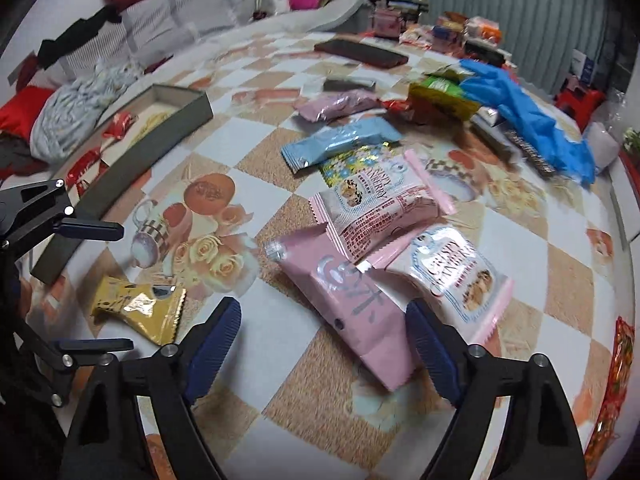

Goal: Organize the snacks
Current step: 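Grasp a gold pack with the left tool while the right tool grasps a pink pack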

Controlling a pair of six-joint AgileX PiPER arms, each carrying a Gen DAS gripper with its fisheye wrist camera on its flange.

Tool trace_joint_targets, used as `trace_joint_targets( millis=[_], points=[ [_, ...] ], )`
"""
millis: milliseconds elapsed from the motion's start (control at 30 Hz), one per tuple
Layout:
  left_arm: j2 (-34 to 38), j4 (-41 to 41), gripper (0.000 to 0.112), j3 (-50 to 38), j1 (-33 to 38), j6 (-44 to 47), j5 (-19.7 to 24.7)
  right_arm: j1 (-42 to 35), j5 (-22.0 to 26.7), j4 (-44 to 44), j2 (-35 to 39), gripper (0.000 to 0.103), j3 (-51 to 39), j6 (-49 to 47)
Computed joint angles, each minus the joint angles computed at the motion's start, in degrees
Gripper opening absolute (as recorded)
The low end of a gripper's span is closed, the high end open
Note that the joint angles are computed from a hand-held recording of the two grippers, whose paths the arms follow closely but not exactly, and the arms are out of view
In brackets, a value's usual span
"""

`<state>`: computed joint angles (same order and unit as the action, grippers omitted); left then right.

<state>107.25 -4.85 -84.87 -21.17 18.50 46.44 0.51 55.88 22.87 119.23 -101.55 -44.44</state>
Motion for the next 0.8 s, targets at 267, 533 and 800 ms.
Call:
trace_joint_targets(
  millis=[267,533,800],
  points=[
    [-5.6,-6.5,0.026,10.1,2.1,-1.1,-8.7,2.0,-7.0,-0.4,-8.6,0.028,13.0,3.6],
    [-8.7,-5.7,0.028,14.5,2.3,-4.0,-11.5,2.8,-10.7,3.6,-12.8,0.087,17.4,3.4],
    [-9.4,-13.4,0.029,17.1,4.6,0.0,-14.5,8.6,-12.0,-6.5,-10.1,0.043,15.4,12.8]
  ],
)
